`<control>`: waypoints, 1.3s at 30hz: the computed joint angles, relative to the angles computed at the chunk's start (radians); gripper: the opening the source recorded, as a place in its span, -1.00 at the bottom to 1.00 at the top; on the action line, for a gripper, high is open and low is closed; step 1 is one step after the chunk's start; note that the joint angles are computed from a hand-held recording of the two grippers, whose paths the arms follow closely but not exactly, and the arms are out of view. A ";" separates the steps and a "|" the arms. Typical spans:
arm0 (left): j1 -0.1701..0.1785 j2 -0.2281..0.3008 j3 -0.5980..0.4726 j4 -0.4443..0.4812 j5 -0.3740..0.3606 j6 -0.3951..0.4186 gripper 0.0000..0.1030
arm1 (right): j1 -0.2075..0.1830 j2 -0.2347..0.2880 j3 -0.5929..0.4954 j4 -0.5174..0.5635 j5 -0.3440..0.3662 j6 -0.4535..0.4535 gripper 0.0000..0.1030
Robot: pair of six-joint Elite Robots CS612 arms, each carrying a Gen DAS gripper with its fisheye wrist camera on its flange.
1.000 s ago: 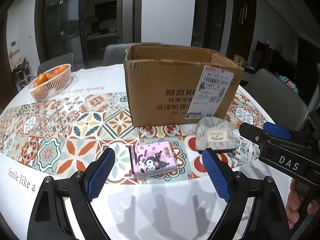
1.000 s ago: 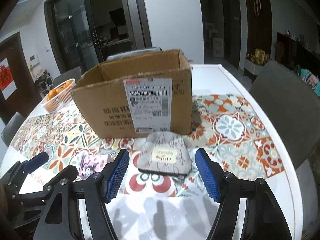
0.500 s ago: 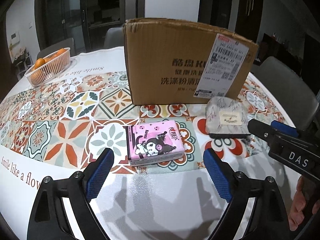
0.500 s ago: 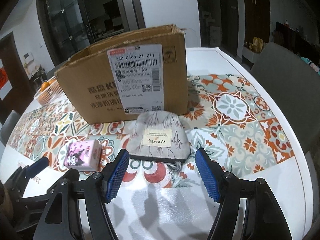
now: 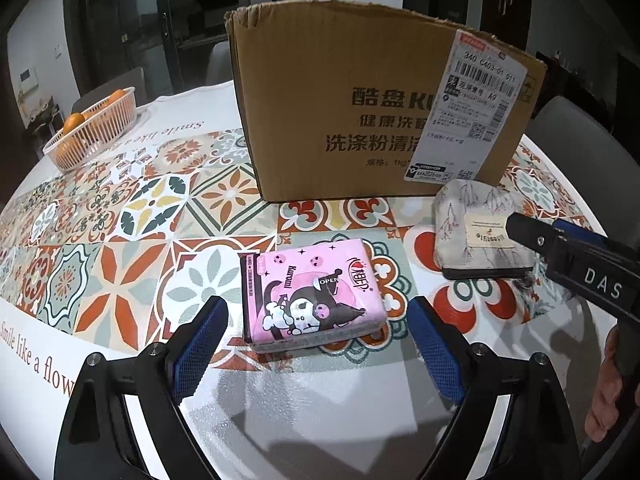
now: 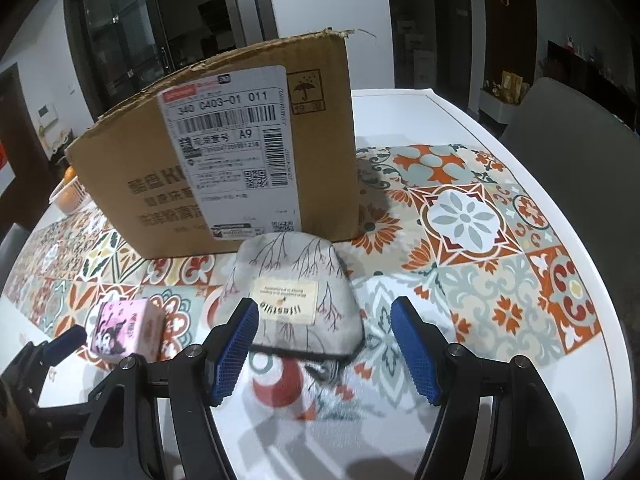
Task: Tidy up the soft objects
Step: 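Grasp the pink Kuromi tissue pack with the left tool while the right tool grasps the patterned pouch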
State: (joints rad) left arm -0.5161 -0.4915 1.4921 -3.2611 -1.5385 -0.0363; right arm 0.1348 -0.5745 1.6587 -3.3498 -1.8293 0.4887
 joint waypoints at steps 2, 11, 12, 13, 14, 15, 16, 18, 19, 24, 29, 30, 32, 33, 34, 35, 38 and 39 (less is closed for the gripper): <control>0.001 0.002 -0.005 0.009 -0.002 -0.005 0.77 | 0.000 0.006 -0.009 0.000 -0.003 -0.010 0.35; 0.008 0.013 -0.037 0.072 -0.023 -0.026 0.76 | -0.007 0.023 -0.037 0.029 0.018 -0.024 0.12; 0.009 0.014 -0.040 0.077 -0.024 -0.026 0.76 | -0.008 0.024 -0.040 0.038 0.023 -0.025 0.03; 0.009 0.015 -0.042 0.079 -0.022 -0.027 0.75 | -0.009 0.025 -0.042 0.044 0.025 -0.025 -0.03; 0.009 0.016 -0.044 0.081 -0.020 -0.026 0.72 | -0.009 0.026 -0.044 0.052 0.027 -0.025 -0.12; 0.009 0.017 -0.046 0.084 -0.019 -0.022 0.70 | -0.010 0.027 -0.046 0.056 0.027 -0.025 -0.20; 0.009 0.017 -0.046 0.088 -0.015 -0.018 0.66 | -0.009 0.028 -0.047 0.059 0.025 -0.025 -0.23; 0.008 0.018 -0.051 0.103 -0.012 -0.010 0.54 | -0.007 0.028 -0.049 0.062 0.014 -0.027 -0.40; 0.009 0.019 -0.053 0.108 -0.013 -0.009 0.50 | -0.005 0.028 -0.049 0.064 0.008 -0.030 -0.46; 0.011 0.016 -0.050 0.110 -0.027 -0.011 0.45 | 0.001 0.021 -0.043 0.065 0.004 -0.045 -0.72; 0.013 0.008 -0.034 0.087 -0.034 -0.016 0.45 | 0.010 0.009 -0.024 0.037 -0.005 -0.035 -0.79; 0.013 0.005 -0.030 0.079 -0.034 -0.015 0.45 | 0.011 0.006 -0.021 0.031 -0.006 -0.034 -0.80; 0.013 0.001 -0.023 0.066 -0.037 -0.010 0.45 | 0.015 0.000 -0.012 0.019 -0.010 -0.035 -0.81; 0.013 -0.002 -0.019 0.056 -0.037 -0.008 0.45 | 0.016 -0.003 -0.009 0.015 -0.010 -0.035 -0.81; 0.012 -0.005 -0.015 0.048 -0.035 -0.006 0.45 | 0.018 -0.007 -0.003 0.006 -0.012 -0.034 -0.82; 0.012 -0.007 -0.011 0.039 -0.035 -0.004 0.45 | 0.019 -0.009 0.000 0.002 -0.013 -0.034 -0.83; 0.011 -0.018 0.005 0.010 -0.038 0.001 0.45 | 0.022 -0.018 0.011 -0.018 -0.018 -0.031 -0.84; 0.011 -0.021 0.010 0.003 -0.039 0.002 0.45 | 0.024 -0.020 0.015 -0.024 -0.021 -0.029 -0.84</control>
